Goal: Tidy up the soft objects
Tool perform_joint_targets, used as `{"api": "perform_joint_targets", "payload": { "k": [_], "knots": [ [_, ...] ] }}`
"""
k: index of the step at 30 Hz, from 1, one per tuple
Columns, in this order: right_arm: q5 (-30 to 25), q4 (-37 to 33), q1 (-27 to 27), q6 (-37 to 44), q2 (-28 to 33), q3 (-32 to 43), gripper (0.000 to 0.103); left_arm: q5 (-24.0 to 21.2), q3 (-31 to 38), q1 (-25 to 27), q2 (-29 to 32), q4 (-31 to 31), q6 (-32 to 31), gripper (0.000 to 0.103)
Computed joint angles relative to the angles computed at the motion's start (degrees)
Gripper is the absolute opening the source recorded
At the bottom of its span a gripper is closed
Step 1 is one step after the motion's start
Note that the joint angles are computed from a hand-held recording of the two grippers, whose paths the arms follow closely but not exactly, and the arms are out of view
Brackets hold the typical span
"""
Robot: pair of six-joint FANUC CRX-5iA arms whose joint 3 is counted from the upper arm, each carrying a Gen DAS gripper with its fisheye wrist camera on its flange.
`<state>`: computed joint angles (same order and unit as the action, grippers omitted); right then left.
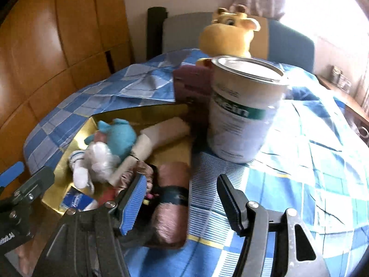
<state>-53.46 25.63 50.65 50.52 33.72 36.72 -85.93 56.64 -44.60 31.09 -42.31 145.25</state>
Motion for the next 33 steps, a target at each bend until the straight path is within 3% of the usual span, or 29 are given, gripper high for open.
{"api": "perform_joint_targets", "payload": {
  "k": [8,33],
  "knots": [
    [2.8,4.1,0.4,-2.5,-2.2,-5.1,0.064,-1.6,3.6,-1.3,2.3,-1.0,-1.9,0.103],
    [3.2,3.4,0.9,-1.8,-2.3,-5.0,0.064,-1.6,2.0,-0.9,1.2,-0.8,-0.2,0.103]
  ]
}}
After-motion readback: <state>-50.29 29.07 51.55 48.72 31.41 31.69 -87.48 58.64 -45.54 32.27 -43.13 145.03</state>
